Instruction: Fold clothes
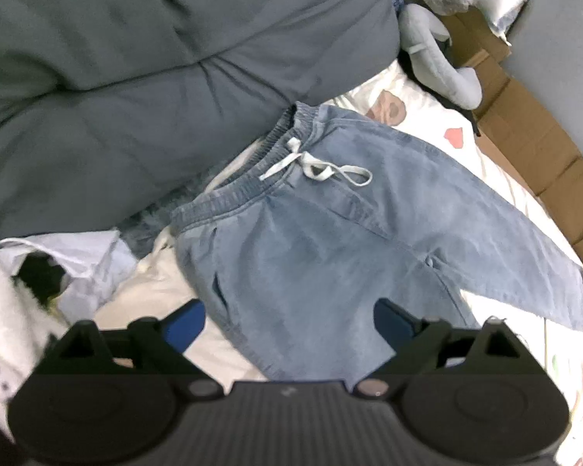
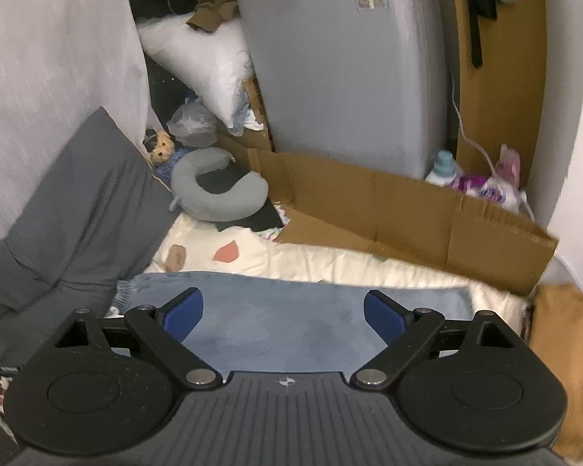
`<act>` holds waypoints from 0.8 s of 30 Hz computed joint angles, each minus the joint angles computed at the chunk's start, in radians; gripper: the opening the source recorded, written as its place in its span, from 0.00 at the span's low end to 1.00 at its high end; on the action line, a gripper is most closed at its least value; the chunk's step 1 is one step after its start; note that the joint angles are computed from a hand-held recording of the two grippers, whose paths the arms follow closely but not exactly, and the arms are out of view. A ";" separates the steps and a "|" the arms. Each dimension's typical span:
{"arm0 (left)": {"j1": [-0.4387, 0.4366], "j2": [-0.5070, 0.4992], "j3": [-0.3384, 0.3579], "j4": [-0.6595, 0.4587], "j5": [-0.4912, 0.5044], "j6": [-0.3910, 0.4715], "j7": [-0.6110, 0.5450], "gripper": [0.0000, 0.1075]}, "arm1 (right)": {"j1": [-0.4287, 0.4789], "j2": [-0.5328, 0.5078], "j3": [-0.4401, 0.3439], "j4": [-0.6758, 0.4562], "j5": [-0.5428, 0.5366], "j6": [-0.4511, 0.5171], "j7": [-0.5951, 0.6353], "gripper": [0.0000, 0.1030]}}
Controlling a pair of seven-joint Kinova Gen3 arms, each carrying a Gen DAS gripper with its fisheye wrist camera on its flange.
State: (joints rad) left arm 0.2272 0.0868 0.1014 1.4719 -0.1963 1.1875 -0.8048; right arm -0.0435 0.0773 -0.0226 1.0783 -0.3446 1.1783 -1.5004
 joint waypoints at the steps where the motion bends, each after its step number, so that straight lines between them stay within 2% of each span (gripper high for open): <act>1: -0.002 -0.006 -0.001 -0.004 0.005 0.009 -0.008 0.89 | -0.025 -0.007 0.011 0.006 0.027 0.007 -0.032 0.91; 6: -0.015 -0.046 0.000 0.017 0.020 0.005 -0.007 0.90 | -0.061 -0.028 -0.019 0.028 0.129 0.040 -0.128 0.91; 14: -0.024 -0.086 0.017 0.109 0.044 -0.035 0.004 0.90 | -0.115 -0.049 -0.042 0.102 0.132 0.040 -0.264 0.91; 18: -0.022 -0.104 0.026 0.158 0.059 -0.054 -0.001 0.90 | -0.153 -0.060 -0.064 0.166 0.146 0.025 -0.276 0.91; 24: -0.029 -0.129 0.029 0.214 0.094 -0.088 -0.006 0.90 | -0.218 -0.066 -0.097 0.240 0.195 0.057 -0.255 0.91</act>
State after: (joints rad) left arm 0.1981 -0.0422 0.1301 1.6855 -0.1018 1.0997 -0.8108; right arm -0.2612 0.0117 -0.1200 1.3187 -0.1500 1.2350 -1.7551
